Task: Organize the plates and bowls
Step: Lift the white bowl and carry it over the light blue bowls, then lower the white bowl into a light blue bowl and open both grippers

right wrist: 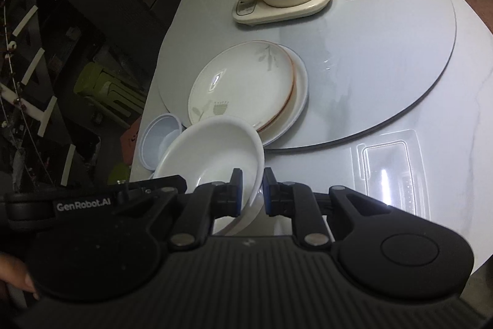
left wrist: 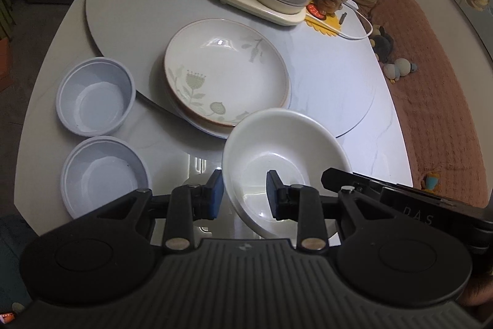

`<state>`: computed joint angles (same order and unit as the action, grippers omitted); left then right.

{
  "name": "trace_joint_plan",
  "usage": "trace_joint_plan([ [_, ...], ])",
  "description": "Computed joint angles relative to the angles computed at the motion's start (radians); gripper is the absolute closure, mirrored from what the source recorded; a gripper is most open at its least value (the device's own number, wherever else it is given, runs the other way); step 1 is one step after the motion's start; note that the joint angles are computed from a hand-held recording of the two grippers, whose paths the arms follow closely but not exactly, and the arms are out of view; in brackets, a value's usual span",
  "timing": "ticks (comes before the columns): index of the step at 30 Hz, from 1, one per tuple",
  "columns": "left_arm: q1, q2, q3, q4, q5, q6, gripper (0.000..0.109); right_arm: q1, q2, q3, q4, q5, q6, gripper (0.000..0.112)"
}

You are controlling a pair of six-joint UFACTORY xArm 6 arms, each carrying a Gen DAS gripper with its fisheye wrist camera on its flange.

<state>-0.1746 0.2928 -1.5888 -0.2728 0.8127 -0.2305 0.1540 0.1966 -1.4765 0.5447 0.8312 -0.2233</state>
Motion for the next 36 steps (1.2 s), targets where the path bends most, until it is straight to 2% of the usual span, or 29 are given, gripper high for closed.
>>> trace_joint_plan([
  [18, 0.196, -0.102, 0.178, -0.012, -0.024, -0.051, 0.075, 0.171, 0.24, -0.287, -0.043, 0.103, 0.001, 0.096],
  [25, 0.233, -0.088, 0.23, -0.013, -0.047, -0.057, 0.075, 0.208, 0.321, -0.354, -0.084, 0.14, -0.005, 0.096],
  [36, 0.241, -0.047, 0.231, -0.021, -0.045, -0.073, 0.075, 0.22, 0.391, -0.427, -0.135, 0.212, -0.01, 0.096],
])
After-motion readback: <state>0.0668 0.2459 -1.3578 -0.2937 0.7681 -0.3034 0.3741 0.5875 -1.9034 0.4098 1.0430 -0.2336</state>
